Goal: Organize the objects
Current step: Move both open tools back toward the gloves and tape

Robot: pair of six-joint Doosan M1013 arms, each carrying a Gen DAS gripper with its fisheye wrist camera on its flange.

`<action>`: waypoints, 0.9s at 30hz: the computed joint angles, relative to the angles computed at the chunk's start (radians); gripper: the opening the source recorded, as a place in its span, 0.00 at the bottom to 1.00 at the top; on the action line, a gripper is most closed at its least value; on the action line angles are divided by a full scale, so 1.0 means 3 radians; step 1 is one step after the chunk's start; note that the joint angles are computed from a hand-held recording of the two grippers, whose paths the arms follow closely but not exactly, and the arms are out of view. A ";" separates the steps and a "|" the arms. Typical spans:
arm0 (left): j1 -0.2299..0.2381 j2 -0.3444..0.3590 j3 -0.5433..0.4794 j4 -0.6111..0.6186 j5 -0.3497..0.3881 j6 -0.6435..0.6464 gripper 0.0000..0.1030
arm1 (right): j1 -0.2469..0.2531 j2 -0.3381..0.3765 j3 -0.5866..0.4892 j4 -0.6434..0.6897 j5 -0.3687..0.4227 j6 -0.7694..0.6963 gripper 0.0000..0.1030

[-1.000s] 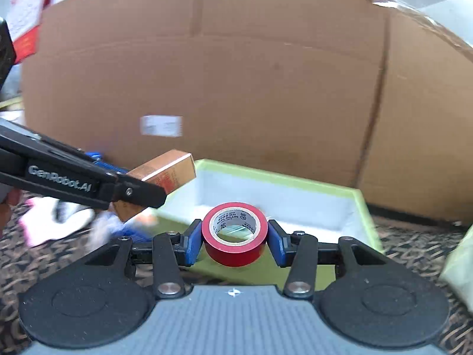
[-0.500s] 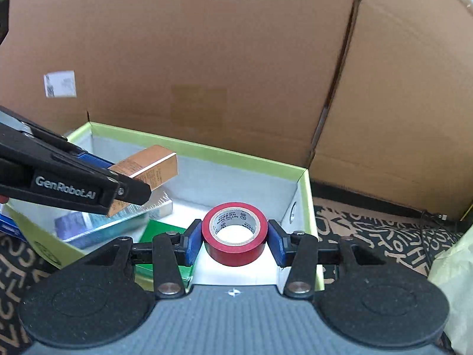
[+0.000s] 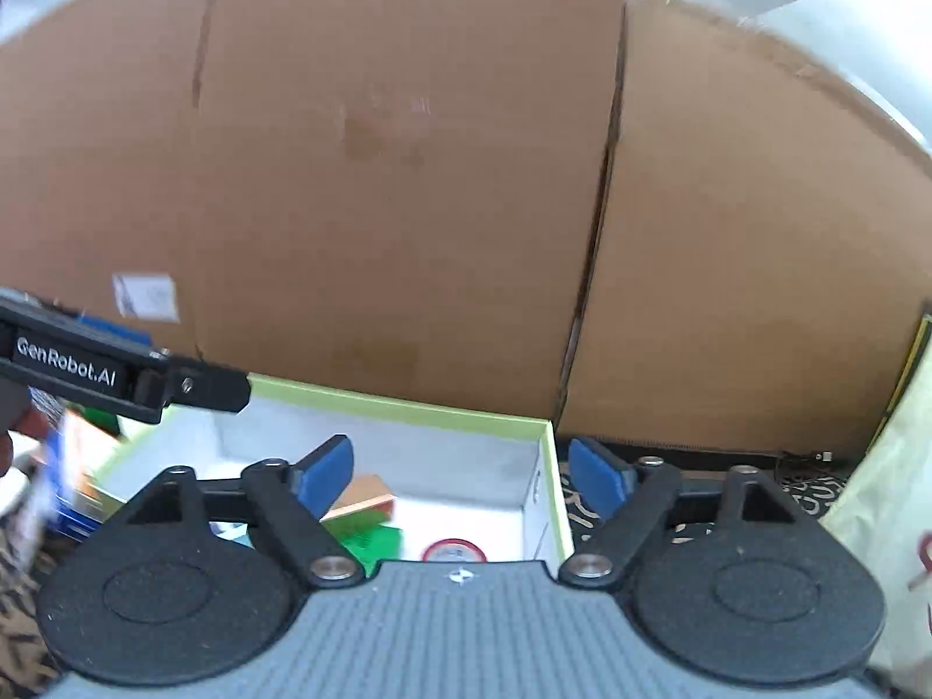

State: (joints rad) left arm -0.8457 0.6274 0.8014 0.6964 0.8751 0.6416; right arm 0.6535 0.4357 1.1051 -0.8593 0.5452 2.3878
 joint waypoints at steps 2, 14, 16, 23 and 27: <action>-0.0052 -0.0146 0.0234 0.0126 0.0053 -0.0170 1.00 | 0.0061 -0.0088 0.0134 -0.0137 -0.0055 0.0243 0.84; -0.0271 -0.0926 0.1570 0.0576 0.0616 -0.1198 1.00 | 0.0345 -0.0173 0.0512 0.0713 -0.0527 -0.0171 0.86; -0.0276 -0.1040 0.1768 0.0564 0.0716 -0.1385 1.00 | 0.0378 -0.0126 0.0477 0.1080 -0.0526 -0.0465 0.86; -0.0174 -0.1262 0.2142 0.0521 0.0894 -0.1676 1.00 | 0.0497 0.0140 0.0135 0.2025 -0.0308 -0.1431 0.86; -0.0096 -0.1328 0.2257 0.0496 0.0773 -0.1761 1.00 | 0.0572 0.0350 -0.0210 0.1664 -0.0083 -0.1363 0.86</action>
